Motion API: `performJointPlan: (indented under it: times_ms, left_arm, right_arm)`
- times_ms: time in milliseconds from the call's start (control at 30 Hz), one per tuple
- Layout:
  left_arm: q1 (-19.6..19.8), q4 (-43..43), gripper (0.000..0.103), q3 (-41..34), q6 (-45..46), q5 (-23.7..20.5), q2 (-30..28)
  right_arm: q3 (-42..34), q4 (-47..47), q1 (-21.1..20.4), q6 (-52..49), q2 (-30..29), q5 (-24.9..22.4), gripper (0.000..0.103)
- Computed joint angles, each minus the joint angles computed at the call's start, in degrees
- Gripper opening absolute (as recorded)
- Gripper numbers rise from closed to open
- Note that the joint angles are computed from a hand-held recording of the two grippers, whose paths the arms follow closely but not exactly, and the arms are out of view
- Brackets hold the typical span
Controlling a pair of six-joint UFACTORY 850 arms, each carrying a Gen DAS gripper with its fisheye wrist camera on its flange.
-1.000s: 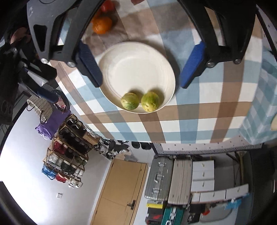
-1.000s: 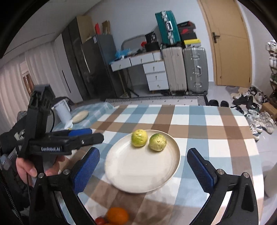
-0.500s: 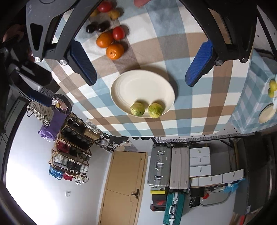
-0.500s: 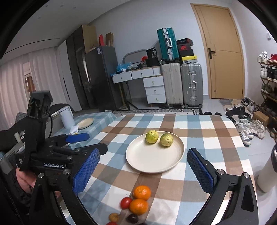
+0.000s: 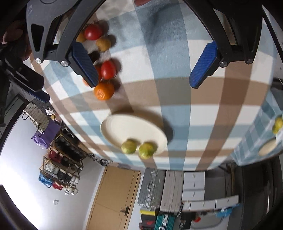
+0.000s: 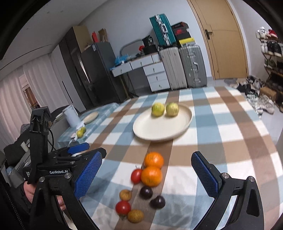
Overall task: Organize fruits
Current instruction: 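Move both tools back over the remaining fruits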
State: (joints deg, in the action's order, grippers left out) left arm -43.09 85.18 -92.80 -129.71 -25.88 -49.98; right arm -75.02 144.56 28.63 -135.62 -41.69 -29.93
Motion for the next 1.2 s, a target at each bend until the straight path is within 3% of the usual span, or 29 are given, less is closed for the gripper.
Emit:
performJointPlan:
  times_ms: [200, 800, 1200]
  left_arm:
    - [0.7, 2.9, 0.102, -0.3, -3.9, 1.0, -1.7]
    - [2.3, 1.2, 0.102, -3.4, -1.3, 3.0, -4.4]
    - [2.9, 0.8, 0.102, -3.9, -0.4, 4.0, -5.0]
  right_arm:
    - [-2.4, -6.4, 0.0, 7.0, -3.0, 1.6, 0.103]
    - [-11.8, -25.1, -0.4, 27.8, -10.0, 5.5, 0.102]
    - [-15.8, -36.2, -0.2, 38.6, -12.3, 5.8, 0.082]
